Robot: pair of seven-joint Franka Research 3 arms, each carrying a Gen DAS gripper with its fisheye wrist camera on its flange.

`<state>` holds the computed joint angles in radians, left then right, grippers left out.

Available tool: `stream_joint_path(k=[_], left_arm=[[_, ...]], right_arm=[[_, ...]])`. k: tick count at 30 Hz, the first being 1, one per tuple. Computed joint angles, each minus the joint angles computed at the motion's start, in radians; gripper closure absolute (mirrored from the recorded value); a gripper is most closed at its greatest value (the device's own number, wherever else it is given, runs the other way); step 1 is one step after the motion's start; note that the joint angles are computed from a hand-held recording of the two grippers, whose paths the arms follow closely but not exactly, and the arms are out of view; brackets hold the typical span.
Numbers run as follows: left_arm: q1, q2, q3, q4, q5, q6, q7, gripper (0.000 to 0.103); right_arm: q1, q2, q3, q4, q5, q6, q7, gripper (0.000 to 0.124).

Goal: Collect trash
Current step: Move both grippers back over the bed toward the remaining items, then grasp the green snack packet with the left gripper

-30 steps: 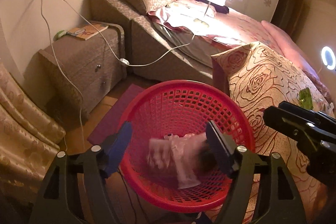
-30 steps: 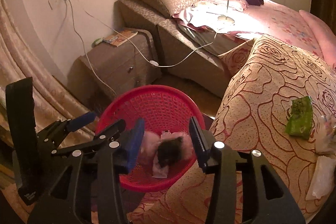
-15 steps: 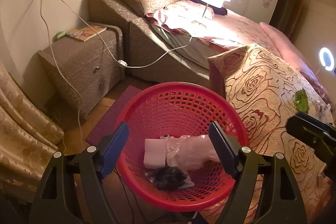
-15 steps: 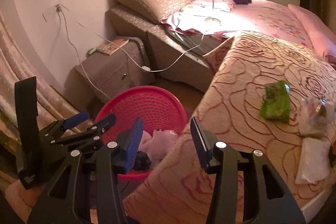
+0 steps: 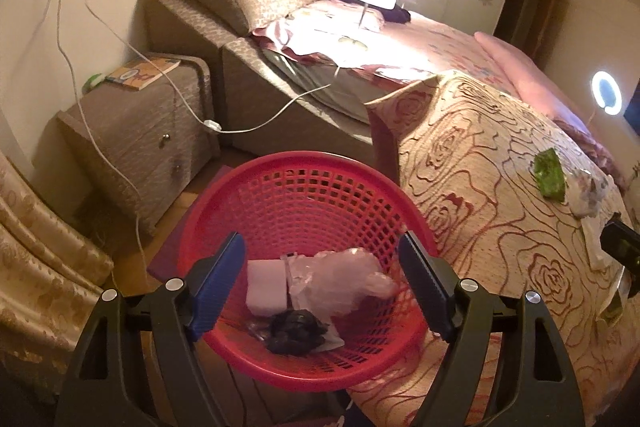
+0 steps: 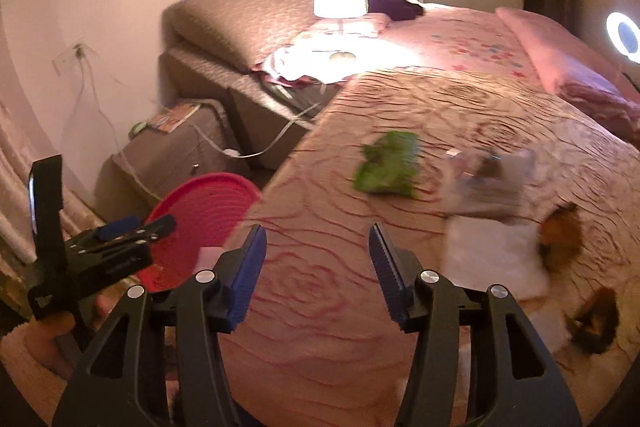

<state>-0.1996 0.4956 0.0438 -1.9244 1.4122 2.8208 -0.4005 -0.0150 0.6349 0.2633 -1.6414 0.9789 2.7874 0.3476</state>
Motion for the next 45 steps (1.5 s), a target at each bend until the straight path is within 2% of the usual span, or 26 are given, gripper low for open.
stream_joint_path(k=[10,18,26,33,41,45], left_arm=[[-0.028,0.018,-0.010,0.032,-0.001,0.007,0.031,0.027],[-0.050,0.036,-0.010,0.063,-0.004,0.039,0.048,0.027],[-0.078,0.059,-0.007,0.117,-0.049,0.030,0.111,0.027],[-0.108,0.125,-0.013,0.244,-0.174,0.022,0.306,0.027],[-0.110,0.291,-0.052,0.503,-0.424,-0.014,0.641,0.027],[-0.099,0.392,-0.088,0.659,-0.565,-0.072,0.804,0.027]], right_arm=[[-0.074,-0.015,0.003,-0.017,0.085,0.067,-0.060,0.072],[-0.104,0.001,-0.019,-0.003,0.093,0.083,-0.031,0.071],[-0.137,0.010,0.001,0.008,0.125,0.091,-0.066,0.071],[-0.151,0.025,-0.012,0.035,0.139,0.059,-0.047,0.071],[-0.168,0.037,-0.025,0.062,0.158,0.028,-0.028,0.071],[-0.170,0.044,-0.030,0.073,0.150,0.009,-0.012,0.071]])
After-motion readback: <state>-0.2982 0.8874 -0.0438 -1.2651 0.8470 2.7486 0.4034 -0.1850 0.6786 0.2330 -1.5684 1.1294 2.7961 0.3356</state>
